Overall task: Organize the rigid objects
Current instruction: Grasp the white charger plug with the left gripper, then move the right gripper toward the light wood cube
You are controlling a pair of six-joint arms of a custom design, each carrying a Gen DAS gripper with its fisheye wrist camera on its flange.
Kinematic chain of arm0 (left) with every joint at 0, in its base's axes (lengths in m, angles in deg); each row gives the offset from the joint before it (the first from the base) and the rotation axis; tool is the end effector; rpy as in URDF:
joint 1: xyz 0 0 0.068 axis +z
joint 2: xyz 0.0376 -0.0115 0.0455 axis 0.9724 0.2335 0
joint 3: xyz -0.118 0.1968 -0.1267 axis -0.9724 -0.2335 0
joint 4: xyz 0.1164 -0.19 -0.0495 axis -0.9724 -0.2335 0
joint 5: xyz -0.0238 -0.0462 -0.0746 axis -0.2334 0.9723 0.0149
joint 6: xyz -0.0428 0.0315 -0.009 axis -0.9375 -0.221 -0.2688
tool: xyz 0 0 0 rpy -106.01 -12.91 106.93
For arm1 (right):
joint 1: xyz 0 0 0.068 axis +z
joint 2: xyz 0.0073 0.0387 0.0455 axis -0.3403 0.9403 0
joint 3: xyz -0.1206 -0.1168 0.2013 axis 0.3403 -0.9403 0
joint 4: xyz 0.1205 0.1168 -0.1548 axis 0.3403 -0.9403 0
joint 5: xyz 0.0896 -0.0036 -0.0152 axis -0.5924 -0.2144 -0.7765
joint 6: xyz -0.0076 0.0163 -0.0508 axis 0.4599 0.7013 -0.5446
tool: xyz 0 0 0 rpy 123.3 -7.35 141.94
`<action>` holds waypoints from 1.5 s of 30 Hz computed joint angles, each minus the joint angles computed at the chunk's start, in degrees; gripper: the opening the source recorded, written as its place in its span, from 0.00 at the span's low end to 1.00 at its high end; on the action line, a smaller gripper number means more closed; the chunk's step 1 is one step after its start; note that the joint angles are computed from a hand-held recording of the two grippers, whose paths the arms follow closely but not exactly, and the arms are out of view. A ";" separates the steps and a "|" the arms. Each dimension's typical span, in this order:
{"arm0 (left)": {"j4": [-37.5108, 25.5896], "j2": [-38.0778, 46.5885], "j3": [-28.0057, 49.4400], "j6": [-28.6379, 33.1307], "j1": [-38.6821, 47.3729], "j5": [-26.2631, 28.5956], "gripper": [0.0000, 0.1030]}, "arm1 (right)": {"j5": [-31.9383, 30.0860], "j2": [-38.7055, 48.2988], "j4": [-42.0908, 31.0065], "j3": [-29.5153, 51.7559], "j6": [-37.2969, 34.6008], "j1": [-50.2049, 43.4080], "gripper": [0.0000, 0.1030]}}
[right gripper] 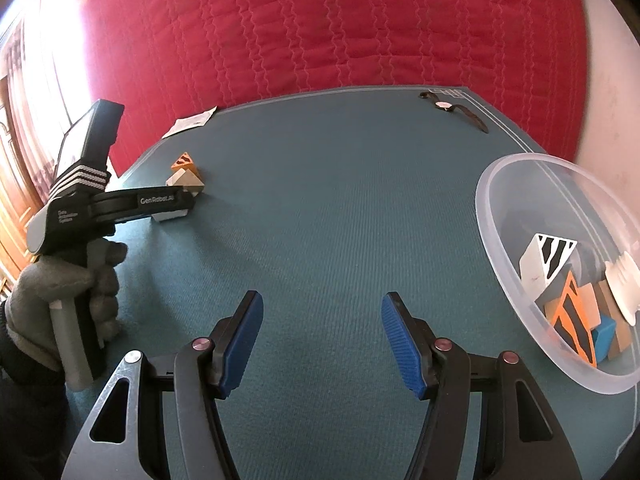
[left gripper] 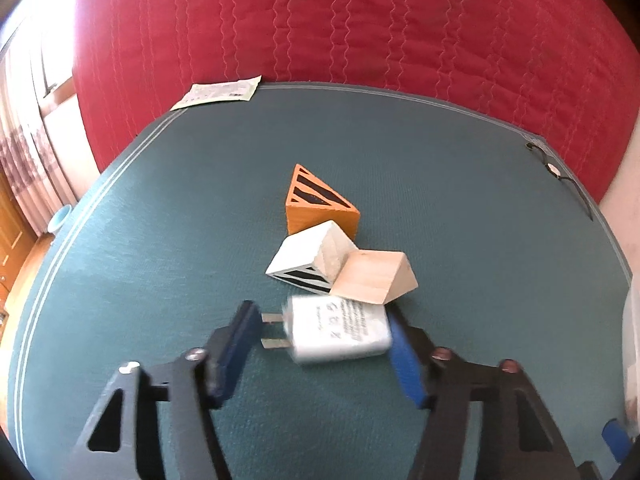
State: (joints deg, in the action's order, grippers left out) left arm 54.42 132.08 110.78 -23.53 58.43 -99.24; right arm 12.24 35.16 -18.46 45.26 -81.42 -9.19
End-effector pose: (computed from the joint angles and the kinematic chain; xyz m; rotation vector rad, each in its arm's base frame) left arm 0.2982 -0.0816 0.1479 -0.5364 2.3925 0.1578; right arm 0.2550 0.0595 0.1613 -0.4679 2.3413 0.4236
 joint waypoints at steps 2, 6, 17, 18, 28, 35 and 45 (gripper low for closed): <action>0.50 -0.76 -1.00 0.27 0.06 0.53 0.60 | -0.27 0.29 -0.44 0.26 0.11 0.06 0.61; 1.61 -3.54 -4.50 0.18 0.45 0.23 0.60 | -1.01 1.62 -2.14 1.92 0.14 -0.07 0.61; 4.31 -11.16 -12.70 0.30 2.67 -1.61 0.60 | 1.28 6.73 -4.98 9.18 0.50 7.11 0.61; 4.39 -11.61 -13.20 0.26 2.59 -1.98 0.60 | 1.76 6.91 -5.05 9.56 0.67 7.96 0.61; 5.84 -15.97 -17.46 0.25 4.83 -2.72 0.60 | -2.25 17.19 -11.49 23.49 5.73 14.75 0.61; 6.39 -16.23 -17.95 0.49 7.42 -2.02 0.60 | -7.22 23.63 -13.50 31.21 10.57 16.45 0.61; 6.07 -17.02 -19.00 -1.28 12.32 -2.55 0.60 | -1.77 30.81 -11.37 39.92 14.52 22.05 0.61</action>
State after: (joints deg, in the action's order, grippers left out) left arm 60.49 115.06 91.77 -24.81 70.75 -101.79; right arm 10.48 65.97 -29.83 85.18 -66.90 12.86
